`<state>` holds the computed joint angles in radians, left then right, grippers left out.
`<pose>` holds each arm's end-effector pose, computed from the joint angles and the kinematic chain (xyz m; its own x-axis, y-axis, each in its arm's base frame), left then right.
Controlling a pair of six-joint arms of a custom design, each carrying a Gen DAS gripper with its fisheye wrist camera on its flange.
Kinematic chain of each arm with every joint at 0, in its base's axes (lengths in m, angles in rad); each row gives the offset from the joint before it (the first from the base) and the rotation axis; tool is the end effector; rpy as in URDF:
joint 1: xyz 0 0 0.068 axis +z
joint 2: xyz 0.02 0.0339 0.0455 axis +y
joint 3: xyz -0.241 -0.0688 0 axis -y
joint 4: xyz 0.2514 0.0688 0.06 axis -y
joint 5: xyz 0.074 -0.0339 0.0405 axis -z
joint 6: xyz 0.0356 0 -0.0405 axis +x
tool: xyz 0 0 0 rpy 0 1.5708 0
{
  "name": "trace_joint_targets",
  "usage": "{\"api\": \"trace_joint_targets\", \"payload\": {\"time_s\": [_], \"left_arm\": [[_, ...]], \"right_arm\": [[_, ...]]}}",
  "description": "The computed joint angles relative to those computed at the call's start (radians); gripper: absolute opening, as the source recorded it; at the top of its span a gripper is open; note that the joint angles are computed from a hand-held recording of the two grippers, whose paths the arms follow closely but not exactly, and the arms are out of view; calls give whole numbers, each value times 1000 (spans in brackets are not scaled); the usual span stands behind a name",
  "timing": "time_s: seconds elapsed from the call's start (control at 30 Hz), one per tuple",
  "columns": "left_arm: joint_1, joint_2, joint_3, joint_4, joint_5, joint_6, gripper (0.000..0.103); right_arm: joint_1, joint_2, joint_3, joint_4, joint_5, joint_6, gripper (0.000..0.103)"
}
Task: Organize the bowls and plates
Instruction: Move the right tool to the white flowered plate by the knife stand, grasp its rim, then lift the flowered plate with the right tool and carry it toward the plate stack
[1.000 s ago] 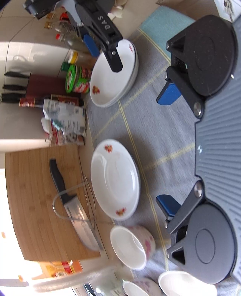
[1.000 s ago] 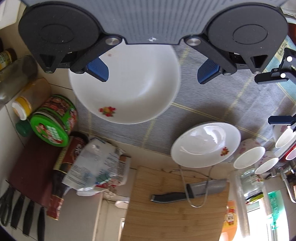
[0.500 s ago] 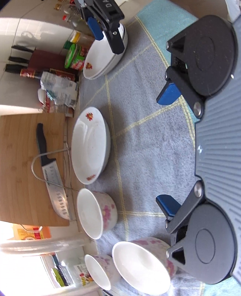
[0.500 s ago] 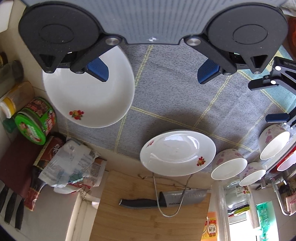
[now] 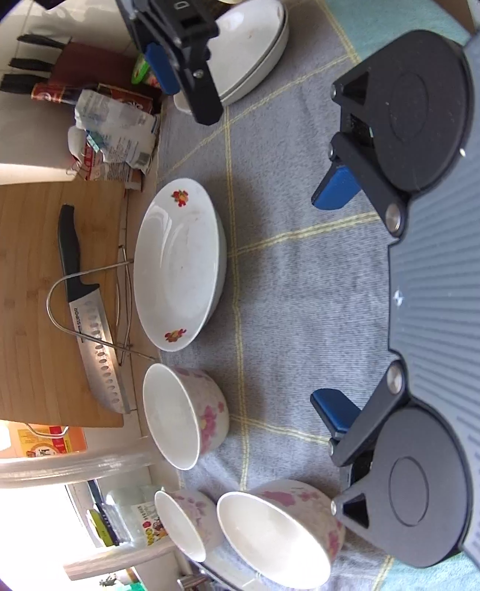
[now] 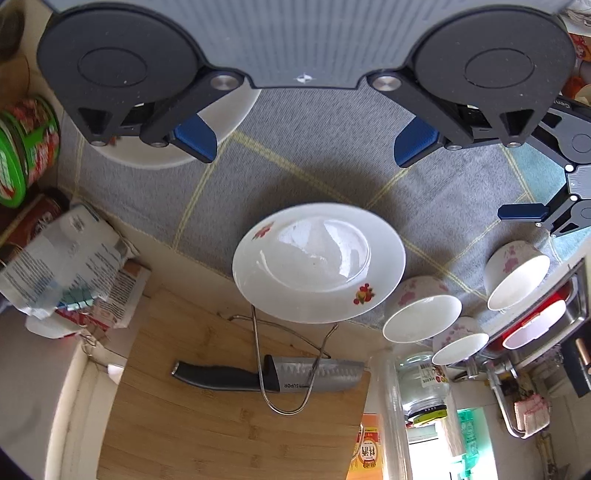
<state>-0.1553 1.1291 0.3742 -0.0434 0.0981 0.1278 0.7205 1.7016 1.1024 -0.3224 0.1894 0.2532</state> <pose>0.2144 -0.0371 0.1244 -0.6736 0.2338 -0.7012 0.3098 0.9506 0.0194 0.2740 0.2317 0.1734 -0.7204 -0.3051 -0.6228 -0.3945 0.9189 0.0063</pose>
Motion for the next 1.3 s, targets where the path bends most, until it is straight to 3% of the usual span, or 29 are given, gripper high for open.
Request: {"api": "trace_joint_targets", "payload": {"time_s": [0.2,0.67,1.3], "left_arm": [[-111,98,45,38,-111,-46,102],[-87,466,238,219,1,-24,102],[-59,592,275,397,45,-7,102]], "right_arm": [[-91,70,68,33,-120,-83,103],[-147,265,278,-64,-155,-106,103],[-236,606,726,-267,-319,-141,103]]}}
